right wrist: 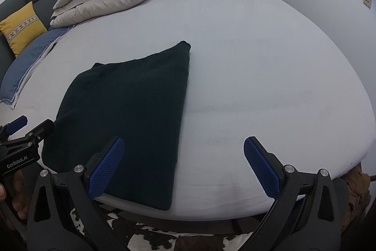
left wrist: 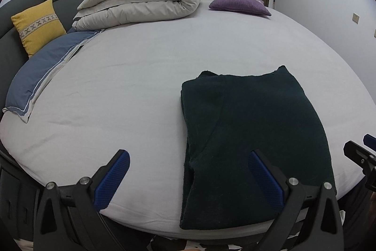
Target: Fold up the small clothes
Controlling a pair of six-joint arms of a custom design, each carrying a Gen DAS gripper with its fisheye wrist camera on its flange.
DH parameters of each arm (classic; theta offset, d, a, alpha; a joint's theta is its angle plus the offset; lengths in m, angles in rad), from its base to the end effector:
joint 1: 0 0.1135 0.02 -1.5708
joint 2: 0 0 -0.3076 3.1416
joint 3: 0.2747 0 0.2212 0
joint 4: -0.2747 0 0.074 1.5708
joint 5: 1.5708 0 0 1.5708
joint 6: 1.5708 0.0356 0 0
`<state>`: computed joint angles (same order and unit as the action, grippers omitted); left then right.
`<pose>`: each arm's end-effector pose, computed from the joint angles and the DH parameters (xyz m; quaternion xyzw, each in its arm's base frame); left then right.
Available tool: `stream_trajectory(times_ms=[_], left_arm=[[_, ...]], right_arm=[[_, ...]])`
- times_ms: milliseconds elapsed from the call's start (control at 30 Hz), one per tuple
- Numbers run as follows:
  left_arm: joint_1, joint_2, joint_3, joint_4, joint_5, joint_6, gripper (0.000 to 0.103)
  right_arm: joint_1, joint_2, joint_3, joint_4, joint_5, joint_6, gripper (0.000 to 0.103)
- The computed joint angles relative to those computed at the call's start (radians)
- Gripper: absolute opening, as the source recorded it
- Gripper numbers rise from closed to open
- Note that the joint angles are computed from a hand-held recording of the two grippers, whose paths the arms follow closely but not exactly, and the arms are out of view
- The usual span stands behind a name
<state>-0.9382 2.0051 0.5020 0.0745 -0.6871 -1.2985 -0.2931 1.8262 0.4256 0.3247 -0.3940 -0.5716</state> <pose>0.1590 -0.1787 0.0837 -0.1918 0.9197 0.0867 0.3314 0.2372 -0.0573 0.1174 -0.1794 0.9349 0.0717 0.2976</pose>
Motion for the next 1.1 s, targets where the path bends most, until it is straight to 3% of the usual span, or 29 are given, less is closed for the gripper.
stream_trajectory(times_ms=[1100], left_arm=[[0.016,0.040,-0.008,0.040,0.014,0.008,0.103]], right_arm=[[0.032,-0.007,-0.004,-0.013,0.017,0.025,0.103]])
